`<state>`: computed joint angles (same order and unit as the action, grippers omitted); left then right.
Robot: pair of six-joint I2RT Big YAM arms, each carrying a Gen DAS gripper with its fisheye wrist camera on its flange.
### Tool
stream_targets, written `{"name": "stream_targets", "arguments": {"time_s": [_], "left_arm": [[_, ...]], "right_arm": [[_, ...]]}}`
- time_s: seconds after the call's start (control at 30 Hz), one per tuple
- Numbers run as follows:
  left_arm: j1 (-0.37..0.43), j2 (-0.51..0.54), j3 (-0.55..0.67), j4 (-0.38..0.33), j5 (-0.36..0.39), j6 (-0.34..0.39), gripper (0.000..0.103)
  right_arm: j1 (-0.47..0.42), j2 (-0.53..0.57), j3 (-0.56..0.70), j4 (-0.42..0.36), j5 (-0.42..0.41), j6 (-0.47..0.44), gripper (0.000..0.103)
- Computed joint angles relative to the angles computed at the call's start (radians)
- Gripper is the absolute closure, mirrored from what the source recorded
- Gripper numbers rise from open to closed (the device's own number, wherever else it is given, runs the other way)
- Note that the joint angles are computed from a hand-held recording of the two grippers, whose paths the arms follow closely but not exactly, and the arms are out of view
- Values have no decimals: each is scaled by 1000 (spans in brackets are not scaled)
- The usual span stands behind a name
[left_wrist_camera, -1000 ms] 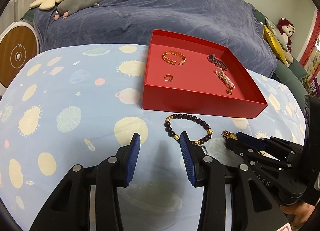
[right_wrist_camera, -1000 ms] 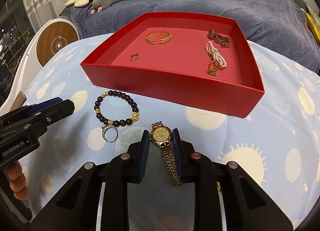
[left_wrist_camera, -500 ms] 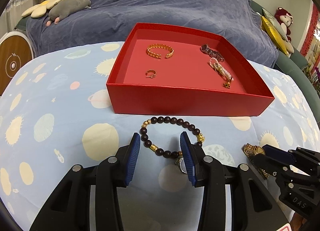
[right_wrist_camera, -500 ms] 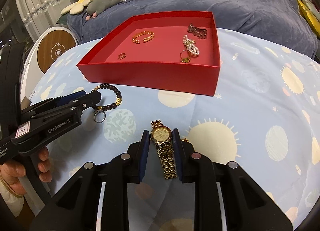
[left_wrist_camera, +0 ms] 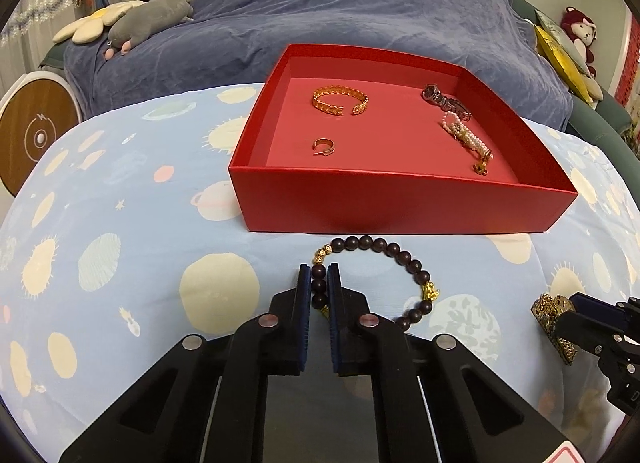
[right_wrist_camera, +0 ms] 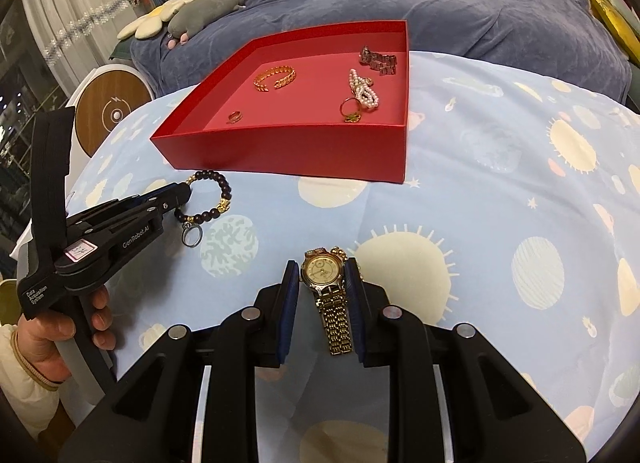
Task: Organize jewelry
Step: 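Close left tool on bead bracelet and lift while right tool lifts watch, then carry bead bracelet and gold watch into red box and open both tools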
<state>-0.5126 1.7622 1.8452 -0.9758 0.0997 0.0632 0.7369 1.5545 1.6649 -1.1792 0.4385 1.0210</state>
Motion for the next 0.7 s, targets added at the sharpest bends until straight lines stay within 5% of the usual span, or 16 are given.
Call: {"name": "stream_targets", "arguments": {"time_s": [0.7], "left_arm": [[33,-50,46,-22,149,-33,98]], "right_arm": [[-1,24,95,4,41,-49,80]]}}
